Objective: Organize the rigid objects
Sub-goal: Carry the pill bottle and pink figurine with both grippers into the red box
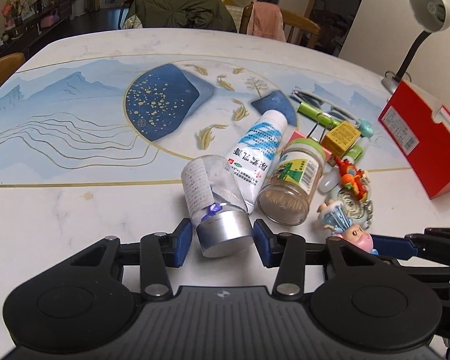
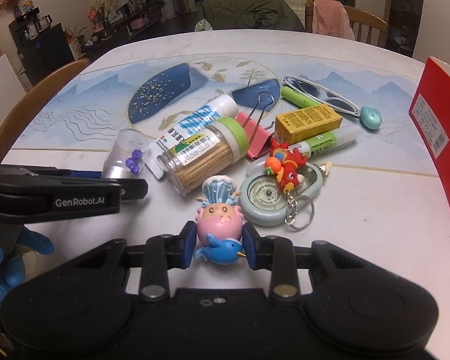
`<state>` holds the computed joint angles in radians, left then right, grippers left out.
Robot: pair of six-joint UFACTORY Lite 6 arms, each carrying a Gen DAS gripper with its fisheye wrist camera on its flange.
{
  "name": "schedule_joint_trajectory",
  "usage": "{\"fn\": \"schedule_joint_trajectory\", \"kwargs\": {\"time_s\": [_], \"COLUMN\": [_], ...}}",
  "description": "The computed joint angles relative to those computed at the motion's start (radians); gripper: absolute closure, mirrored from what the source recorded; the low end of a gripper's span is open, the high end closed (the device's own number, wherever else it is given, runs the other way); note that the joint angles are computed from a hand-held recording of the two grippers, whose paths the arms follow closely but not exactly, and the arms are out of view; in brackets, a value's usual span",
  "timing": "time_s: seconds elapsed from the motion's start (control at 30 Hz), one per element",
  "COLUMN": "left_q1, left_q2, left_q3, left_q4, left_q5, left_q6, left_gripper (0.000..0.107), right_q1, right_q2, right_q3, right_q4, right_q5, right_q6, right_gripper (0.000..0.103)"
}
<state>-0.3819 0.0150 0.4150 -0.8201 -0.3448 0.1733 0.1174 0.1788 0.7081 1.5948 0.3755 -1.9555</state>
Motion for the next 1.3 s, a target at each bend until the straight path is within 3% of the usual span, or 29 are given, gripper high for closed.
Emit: {"fn": "schedule_joint_trajectory", "kwargs": {"time_s": [0.47,0.7,0.97,1.3], "left_q1": [-0.114,-0.201,-0.323,-0.380], "left_q2": [-0.277,-0.308,-0.124,0.311], "left_q3": [-0.066,0.035,0.339,0.946], "left_q4": [-0.483,-0.761,-0.895,-1.087], "left_q5": [-0.004,-0.037,-0.120,-0.161], "left_q6": [0.424,0.678,0.820,1.138], "left_gripper": [0.068,0.068,0.068,0.068], "right_q1": [-0.259,-0.432,-0.590,-0.675], "right_q2": [-0.220,-0.244,-0.096,0.255], "right_q3": [-0.048,0.037,0.296,0.796], "right_q4": [-0.345,-0.469,-0.509,-0.507], "right_q5": [0.203,0.345,0.469,0.555], "right_q6": [0.252,0.324,0.327,0.400], "right_gripper": [0.071,0.071,0.071,0.071]}}
